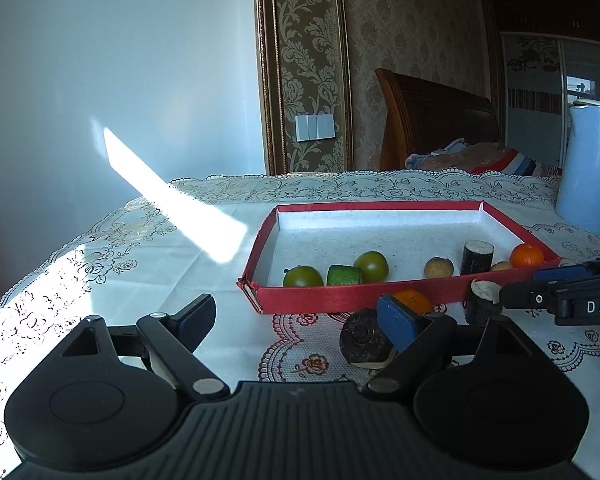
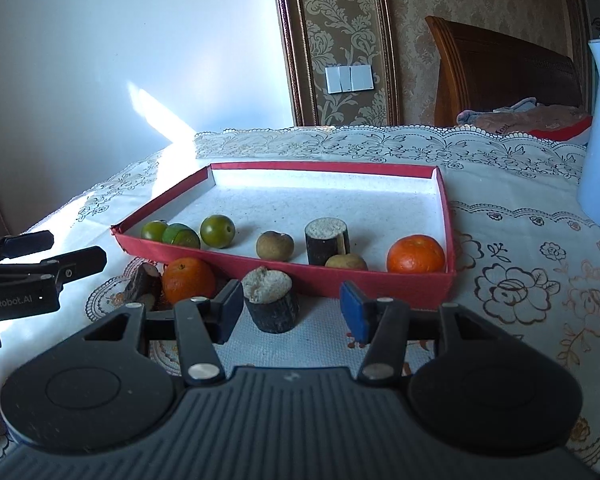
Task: Organize fruits
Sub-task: 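Move left tool around the mandarin orange while right tool moves around the dark cylinder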
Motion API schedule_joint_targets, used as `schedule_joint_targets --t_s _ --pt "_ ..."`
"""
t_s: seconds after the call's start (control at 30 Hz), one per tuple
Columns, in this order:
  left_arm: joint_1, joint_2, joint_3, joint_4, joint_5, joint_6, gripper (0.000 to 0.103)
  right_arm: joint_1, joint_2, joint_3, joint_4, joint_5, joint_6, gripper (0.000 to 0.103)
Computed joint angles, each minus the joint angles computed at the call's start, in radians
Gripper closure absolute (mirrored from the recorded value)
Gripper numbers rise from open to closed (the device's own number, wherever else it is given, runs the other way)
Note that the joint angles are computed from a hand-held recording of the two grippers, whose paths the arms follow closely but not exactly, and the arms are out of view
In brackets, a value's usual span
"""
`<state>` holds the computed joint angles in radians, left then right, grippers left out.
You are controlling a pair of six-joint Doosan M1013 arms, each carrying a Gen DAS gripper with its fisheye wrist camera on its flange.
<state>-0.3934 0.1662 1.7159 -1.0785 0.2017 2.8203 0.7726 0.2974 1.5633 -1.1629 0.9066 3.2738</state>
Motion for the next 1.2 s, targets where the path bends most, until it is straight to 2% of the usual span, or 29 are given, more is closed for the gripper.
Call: schedule_joint_targets --t_s 0.1,0.3,0.4,0.47,0.53,0.6,0.73,0.97,1.2 --pt "-0.006 -0.012 0.017 -0.036 0.003 0.095 0.015 -0.007 0.013 -0.020 0.042 -0.007 -0.057 0.053" --pt "-0.013 -0.012 0.022 -0.001 0.033 0.094 0.015 -0.021 0.027 -0.044 0.093 -0.016 -0.115 0.053" --pt "-0.021 -0.002 0.009 0.087 0.030 -0.006 0.015 -0.025 0.036 -0.056 0.108 -0.019 -0.146 0.053" --pt "-0.028 0.007 -0.004 0.199 0.036 -0.130 0.015 -0.028 0.041 -0.065 0.123 -0.021 -0.166 0.061" --pt "-0.037 0.016 -0.019 0.325 0.042 -0.267 0.015 -0.033 0.044 -0.070 0.139 -0.027 -0.179 0.061" --pt "-0.042 0.023 -0.029 0.378 0.049 -0.320 0.015 -0.036 0.045 -0.072 0.152 -0.030 -0.187 0.061" --pt "-0.048 0.033 -0.042 0.411 0.063 -0.373 0.015 -0.039 0.041 -0.066 0.151 -0.040 -0.172 0.061" --pt "-0.059 0.060 -0.082 0.582 0.100 -0.653 0.015 -0.052 0.031 -0.050 0.167 -0.068 -0.129 0.061" --pt "-0.052 0.067 -0.091 0.563 0.120 -0.710 0.014 -0.069 0.033 -0.058 0.206 -0.096 -0.157 0.061"
